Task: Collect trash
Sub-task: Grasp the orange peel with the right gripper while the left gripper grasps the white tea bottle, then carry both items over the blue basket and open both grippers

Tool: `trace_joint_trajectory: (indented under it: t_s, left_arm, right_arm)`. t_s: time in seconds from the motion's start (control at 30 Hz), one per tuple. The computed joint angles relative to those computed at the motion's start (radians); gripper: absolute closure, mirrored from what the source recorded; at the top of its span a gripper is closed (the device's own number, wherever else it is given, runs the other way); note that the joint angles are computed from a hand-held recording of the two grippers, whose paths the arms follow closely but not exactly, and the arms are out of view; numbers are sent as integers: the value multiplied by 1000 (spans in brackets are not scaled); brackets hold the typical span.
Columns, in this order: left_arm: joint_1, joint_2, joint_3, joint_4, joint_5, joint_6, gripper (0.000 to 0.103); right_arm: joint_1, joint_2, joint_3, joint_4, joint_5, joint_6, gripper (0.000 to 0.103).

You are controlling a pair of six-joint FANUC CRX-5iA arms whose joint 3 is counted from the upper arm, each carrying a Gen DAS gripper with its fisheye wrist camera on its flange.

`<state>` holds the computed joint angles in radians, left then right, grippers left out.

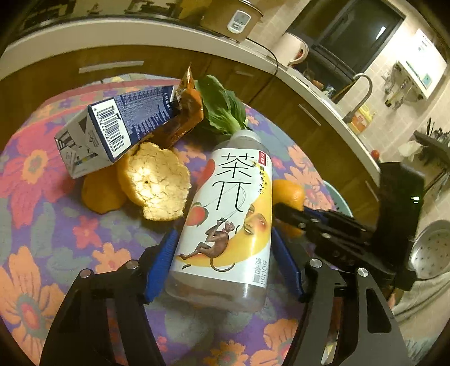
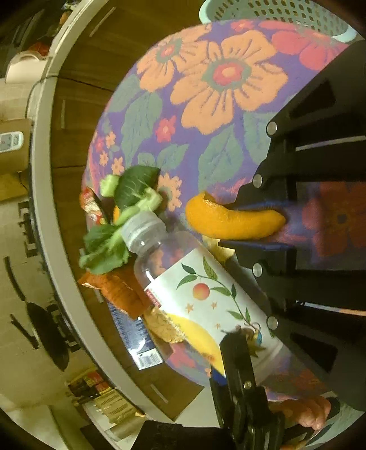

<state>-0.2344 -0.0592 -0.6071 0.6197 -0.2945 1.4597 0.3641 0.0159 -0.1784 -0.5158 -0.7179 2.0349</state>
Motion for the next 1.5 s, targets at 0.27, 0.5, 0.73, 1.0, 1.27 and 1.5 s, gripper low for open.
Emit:
trace_joint_trajectory:
  t_s: [0.27,0.5,0.73,1.0,1.27,1.5]
  left_arm:
    - [-53,-15,121,-455,-35,431,43]
    - [-157,36,235,-675,-75,637,44]
    - [-177,108,284,-519,-132,447,40]
    - [-173,241,453,-508,-303,429,33]
    - [-296,359,706,-837,-499,671,43]
    - [-338,456,838,-791,-437,602,43]
  right_arm:
    - [-72,-85,-67,-42,53,82,89]
    - [-165,-119,-89,-94,62,137,89]
    - [-294,-98,-58,-187,-11,231,89]
    - [-383,-68,-40,-270,-61,316,89]
    - [-501,-16,-6,-345,-91,366,89]
    - [-615,41,32,-367,-78,347,89]
